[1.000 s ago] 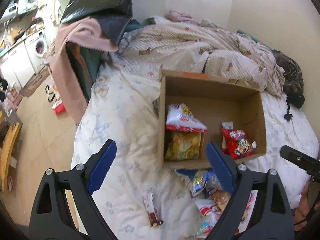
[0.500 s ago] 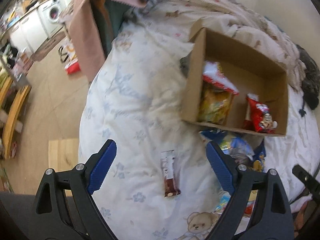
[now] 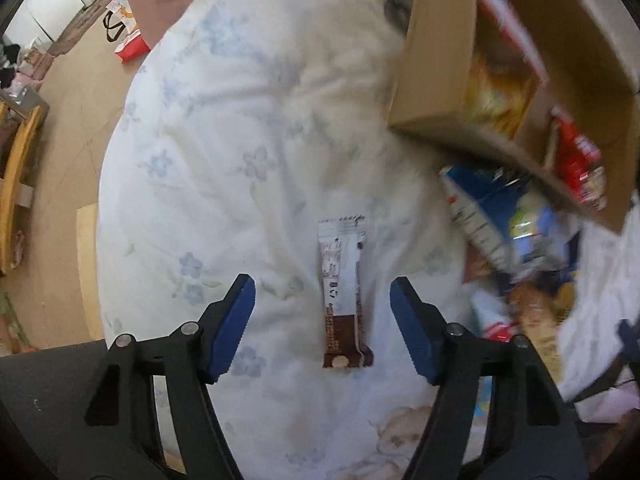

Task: Organize snacks
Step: 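Lower the left gripper and grasp a brown-white snack bar on the sheet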

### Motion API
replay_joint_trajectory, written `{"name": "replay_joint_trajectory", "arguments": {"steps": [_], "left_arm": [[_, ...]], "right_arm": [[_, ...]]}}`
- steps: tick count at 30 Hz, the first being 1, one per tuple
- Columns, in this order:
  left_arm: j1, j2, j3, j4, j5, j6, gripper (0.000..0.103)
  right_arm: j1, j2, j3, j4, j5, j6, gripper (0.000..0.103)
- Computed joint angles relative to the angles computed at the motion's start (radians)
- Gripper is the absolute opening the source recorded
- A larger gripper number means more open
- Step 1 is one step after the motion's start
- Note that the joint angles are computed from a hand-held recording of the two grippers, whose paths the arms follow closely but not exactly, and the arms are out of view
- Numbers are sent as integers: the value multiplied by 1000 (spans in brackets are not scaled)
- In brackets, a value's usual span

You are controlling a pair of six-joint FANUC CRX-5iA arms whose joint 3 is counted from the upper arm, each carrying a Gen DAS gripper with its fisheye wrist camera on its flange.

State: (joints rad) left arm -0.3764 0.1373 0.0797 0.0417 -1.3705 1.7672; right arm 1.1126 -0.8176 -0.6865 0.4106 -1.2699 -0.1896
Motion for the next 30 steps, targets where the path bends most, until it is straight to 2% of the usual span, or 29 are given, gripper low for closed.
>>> {"name": "replay_joint_trajectory", "arguments": {"steps": [3,5,7,8,14,18,21,24,30], "left_arm": [[-7,25,1,8,-1,-7,45],[-18,33,6,-12,-7,-4,41],[-30,42,22,-43,-29,-6,18],[-28,40,21,-41,-31,-11,14],[-49,-5,30,-98,-11,-16,14],[-40,-69,22,-92,39,-11,14],[-33,-105,21,-73,70,-21,14],[-24,-117,10,-12,87,-47,14],[-29,-109,5,28,91,-81,14]], "right_arm": [[9,-12,-4,4,-17,-14,90],[13,-27,-11,4,-30,-33,90],[0,-34,-14,-9,-29,-36,90],[-7,-35,-14,-16,-28,-35,90],[-65,-31,-12,-66,11,-11,90],[-106,-8,-1,-122,-11,17,90],[-182,53,28,-235,-70,62,86],[-322,108,46,-418,-25,192,75],[-315,234,75,-420,-9,247,77]]}}
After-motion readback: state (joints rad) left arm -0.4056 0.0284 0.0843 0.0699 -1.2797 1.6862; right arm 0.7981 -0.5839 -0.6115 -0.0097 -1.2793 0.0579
